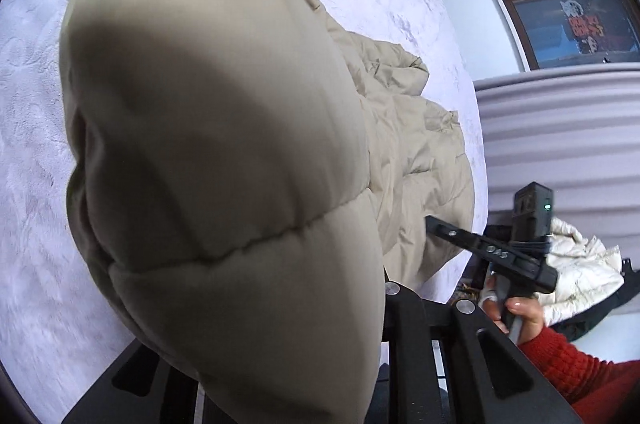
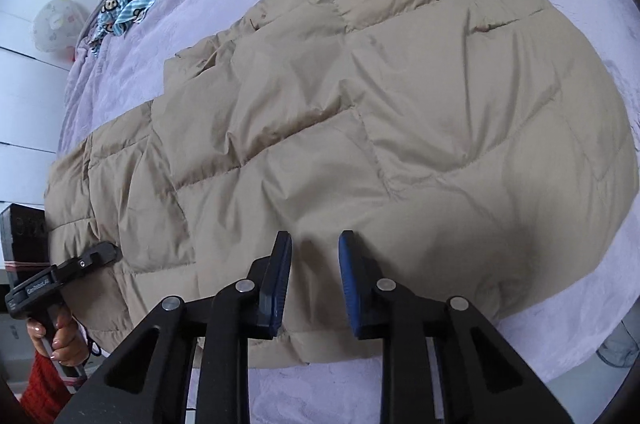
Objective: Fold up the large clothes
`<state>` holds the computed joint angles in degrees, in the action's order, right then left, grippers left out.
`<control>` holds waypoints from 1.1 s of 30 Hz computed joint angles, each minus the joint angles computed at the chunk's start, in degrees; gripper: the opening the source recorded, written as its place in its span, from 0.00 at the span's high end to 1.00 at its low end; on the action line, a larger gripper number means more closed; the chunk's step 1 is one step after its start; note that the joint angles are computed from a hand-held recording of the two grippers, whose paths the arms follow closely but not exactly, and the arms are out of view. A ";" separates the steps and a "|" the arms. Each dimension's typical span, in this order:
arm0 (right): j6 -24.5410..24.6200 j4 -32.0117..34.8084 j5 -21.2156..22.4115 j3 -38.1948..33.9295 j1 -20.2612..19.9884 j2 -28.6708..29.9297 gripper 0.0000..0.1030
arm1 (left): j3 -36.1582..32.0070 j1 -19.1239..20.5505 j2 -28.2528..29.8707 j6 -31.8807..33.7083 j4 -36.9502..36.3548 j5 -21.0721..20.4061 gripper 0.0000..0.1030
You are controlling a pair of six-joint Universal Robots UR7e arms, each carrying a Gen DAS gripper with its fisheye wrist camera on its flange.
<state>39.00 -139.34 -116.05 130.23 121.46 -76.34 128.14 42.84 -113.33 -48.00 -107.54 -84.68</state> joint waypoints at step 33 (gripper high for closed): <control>-7.01 1.89 8.79 15.91 -10.37 -40.02 0.24 | -23.17 -7.48 51.52 7.23 -16.55 -9.54 0.29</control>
<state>31.98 -137.45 -107.26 146.14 111.09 -116.35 104.96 35.36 -61.81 -40.77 -124.09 -94.22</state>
